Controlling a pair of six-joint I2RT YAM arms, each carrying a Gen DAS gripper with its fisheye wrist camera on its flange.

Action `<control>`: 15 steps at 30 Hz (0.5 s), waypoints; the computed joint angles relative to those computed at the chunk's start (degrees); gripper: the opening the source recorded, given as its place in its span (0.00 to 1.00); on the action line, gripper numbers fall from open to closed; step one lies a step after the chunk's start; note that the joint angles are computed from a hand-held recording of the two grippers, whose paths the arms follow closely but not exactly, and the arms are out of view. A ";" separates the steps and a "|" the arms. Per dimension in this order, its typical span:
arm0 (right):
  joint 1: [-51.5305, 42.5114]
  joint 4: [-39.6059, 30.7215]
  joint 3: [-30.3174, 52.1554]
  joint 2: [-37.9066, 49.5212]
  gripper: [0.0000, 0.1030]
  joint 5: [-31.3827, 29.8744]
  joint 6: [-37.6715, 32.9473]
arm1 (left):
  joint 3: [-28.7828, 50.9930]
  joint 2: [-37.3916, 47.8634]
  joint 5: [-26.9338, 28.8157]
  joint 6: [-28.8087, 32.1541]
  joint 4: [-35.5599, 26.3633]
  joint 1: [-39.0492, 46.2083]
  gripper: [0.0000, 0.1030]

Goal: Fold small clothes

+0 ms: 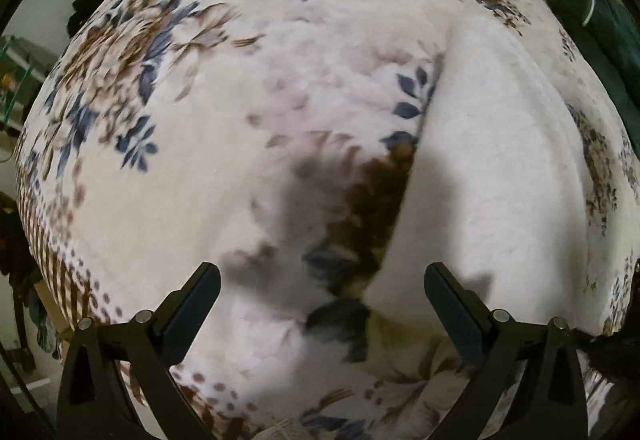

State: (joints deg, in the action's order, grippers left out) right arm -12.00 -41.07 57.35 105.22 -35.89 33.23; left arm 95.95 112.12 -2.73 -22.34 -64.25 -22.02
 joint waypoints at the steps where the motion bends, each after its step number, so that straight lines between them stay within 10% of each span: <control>1: -0.41 0.68 -0.03 0.89 0.02 -1.27 0.55 | 0.07 0.28 0.13 0.13 0.59 0.11 1.00; 4: -3.31 4.64 0.48 -0.21 0.25 -2.31 2.16 | 1.98 0.87 -0.23 -0.47 -0.09 -1.20 1.00; 6: -4.53 8.04 1.16 -0.45 0.66 -1.85 4.90 | 0.92 0.27 -0.26 -0.02 0.77 -1.23 1.00; 11: -4.33 11.41 8.60 11.24 0.66 -10.13 4.50 | 0.03 -0.22 -0.27 -0.43 0.75 -2.22 1.00; 14: -0.53 10.31 12.18 12.30 0.10 -6.25 0.62 | 0.08 -0.28 -0.14 -0.45 0.84 -2.55 1.00; 15: 0.67 9.64 12.64 10.85 0.09 -3.06 0.06 | 0.23 -0.33 -0.29 -0.31 0.87 -2.71 1.00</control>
